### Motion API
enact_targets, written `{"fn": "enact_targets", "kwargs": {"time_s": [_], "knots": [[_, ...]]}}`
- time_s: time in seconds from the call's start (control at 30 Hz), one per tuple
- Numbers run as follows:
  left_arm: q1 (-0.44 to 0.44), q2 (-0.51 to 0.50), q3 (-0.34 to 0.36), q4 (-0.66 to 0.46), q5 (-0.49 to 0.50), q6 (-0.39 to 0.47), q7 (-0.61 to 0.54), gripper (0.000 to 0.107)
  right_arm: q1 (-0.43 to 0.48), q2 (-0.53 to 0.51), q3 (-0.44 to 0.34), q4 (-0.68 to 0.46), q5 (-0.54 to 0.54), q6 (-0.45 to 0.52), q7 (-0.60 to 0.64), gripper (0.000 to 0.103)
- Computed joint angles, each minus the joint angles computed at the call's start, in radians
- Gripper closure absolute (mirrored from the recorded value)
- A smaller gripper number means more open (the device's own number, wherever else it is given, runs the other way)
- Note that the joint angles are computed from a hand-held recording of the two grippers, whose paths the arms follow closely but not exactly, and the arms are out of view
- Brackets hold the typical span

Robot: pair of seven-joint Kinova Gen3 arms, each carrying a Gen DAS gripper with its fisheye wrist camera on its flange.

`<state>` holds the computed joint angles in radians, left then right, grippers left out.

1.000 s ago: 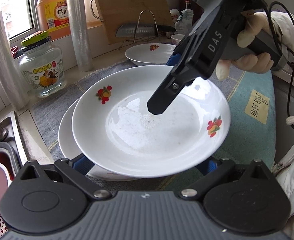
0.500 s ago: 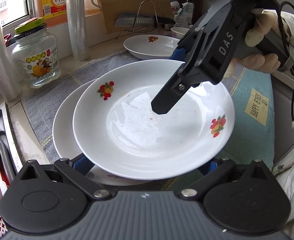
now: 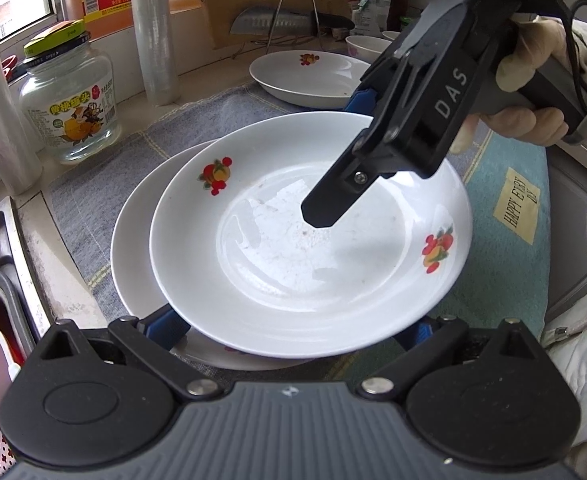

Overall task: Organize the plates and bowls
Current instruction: 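Lower the large plate with the right tool onto the placed plate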

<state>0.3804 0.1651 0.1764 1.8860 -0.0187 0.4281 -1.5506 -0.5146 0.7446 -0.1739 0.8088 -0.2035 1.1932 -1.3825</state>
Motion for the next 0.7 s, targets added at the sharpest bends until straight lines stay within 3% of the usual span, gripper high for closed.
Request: {"fn": "enact_targets", "kwargs": {"time_s": [0.47, 0.7], "knots": [[0.001, 0.009, -0.004, -0.055, -0.018, 0.097, -0.02, 0.006, 0.007, 0.024, -0.001, -0.043, -0.018, 0.04, -0.022, 0.0], [-0.012, 0.008, 0.001, -0.052, -0.002, 0.1, -0.06, 0.006, 0.026, 0.018, -0.01, -0.031, -0.046, 0.038, -0.031, 0.0]]}}
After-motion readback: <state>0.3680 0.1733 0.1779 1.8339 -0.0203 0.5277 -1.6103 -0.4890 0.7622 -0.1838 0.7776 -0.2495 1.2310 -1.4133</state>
